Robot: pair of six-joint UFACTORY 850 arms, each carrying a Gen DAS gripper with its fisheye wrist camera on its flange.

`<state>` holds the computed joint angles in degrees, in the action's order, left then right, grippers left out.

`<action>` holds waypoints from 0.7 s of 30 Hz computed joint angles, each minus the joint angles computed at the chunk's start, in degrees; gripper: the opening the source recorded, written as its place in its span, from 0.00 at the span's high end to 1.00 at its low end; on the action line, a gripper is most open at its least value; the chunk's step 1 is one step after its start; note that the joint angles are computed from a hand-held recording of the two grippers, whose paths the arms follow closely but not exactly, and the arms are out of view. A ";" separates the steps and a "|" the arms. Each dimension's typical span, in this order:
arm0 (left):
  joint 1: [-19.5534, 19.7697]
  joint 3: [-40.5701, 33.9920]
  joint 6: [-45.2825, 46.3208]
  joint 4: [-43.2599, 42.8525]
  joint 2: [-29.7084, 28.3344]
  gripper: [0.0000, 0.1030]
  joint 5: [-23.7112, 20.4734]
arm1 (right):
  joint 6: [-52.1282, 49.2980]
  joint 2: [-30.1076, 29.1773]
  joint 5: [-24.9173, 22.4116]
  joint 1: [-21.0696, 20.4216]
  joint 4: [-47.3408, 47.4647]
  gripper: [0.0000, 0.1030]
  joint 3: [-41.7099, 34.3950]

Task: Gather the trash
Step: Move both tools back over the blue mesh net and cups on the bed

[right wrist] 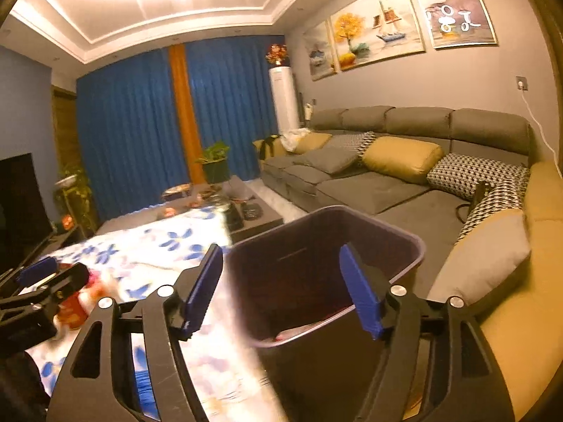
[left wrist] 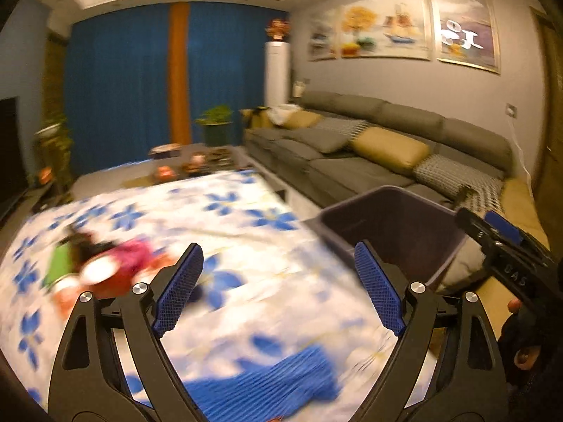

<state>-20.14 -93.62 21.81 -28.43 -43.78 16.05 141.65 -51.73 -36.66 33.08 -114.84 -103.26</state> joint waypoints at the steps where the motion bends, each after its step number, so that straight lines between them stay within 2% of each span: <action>1: 0.45 3.00 -0.68 -0.61 1.86 0.16 1.42 | 0.54 0.20 0.40 0.46 -0.63 0.29 0.30; 7: 2.20 16.57 4.14 -11.64 10.14 0.16 10.69 | -4.36 -1.41 5.45 3.95 -0.27 0.28 -1.69; 11: 3.66 23.29 1.47 -13.00 14.04 0.16 15.15 | -10.83 -3.99 10.03 5.64 4.82 0.28 -5.10; 17: 6.17 29.48 -1.88 -11.71 17.71 0.16 17.66 | -35.08 -11.08 12.22 7.57 27.07 0.28 -16.36; 21: 7.62 32.26 -5.39 -9.16 19.33 0.16 18.69 | -45.72 -14.86 11.62 8.07 38.17 0.28 -22.18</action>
